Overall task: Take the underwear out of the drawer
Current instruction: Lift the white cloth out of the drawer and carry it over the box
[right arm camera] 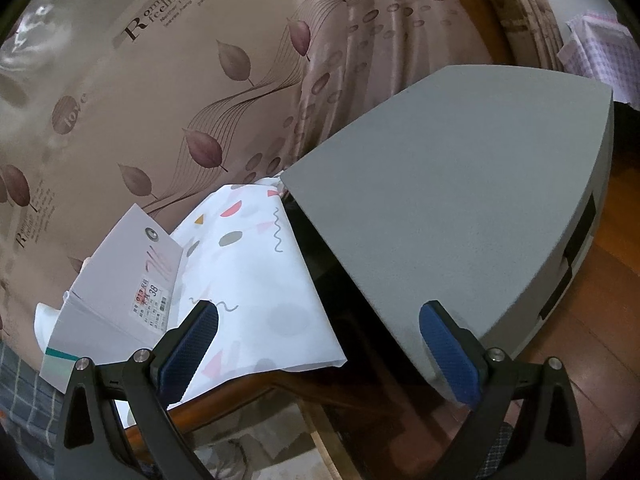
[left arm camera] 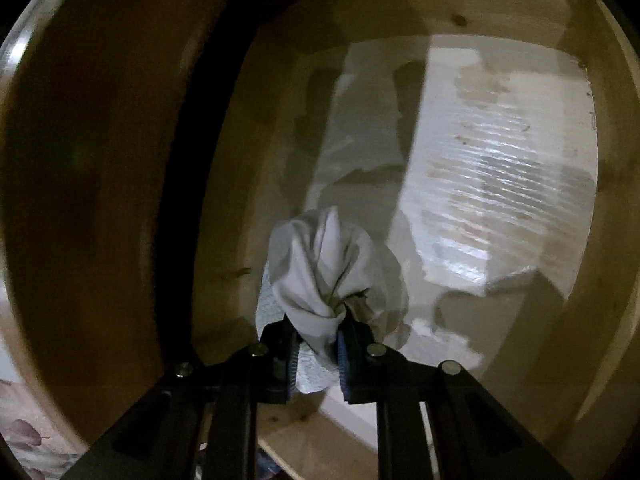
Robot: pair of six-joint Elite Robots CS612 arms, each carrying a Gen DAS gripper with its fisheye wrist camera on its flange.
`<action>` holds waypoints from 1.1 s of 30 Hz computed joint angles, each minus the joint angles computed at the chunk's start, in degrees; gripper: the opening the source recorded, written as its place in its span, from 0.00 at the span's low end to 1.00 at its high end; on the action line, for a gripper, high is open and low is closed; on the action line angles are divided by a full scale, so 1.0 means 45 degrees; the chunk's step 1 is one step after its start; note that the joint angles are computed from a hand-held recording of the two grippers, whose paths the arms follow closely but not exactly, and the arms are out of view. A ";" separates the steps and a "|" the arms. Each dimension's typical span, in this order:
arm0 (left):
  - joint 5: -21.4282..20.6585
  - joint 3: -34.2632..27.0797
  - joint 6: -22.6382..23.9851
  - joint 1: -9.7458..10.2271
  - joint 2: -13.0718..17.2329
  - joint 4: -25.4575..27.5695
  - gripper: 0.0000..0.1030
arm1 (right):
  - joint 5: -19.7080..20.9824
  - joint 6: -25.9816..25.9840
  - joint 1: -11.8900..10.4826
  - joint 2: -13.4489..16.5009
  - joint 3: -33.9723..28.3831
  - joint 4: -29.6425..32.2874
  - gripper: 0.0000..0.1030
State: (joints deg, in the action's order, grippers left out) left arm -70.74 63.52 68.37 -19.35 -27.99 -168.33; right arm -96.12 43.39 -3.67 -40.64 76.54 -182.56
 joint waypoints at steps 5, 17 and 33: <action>-0.0228 0.0332 -0.0842 0.0036 -0.0419 -0.0174 0.15 | -0.0014 -0.0080 0.0007 -0.0014 0.0005 0.0109 0.97; -0.0164 0.1623 -0.1318 0.0033 -0.1413 -0.1583 0.15 | -0.0716 -0.0524 0.0092 -0.0039 -0.0070 0.0518 0.97; -0.1120 0.3524 -0.3669 0.0081 -0.3431 -0.3198 0.15 | -0.1194 -0.0389 0.0084 -0.0093 -0.0045 0.0993 0.97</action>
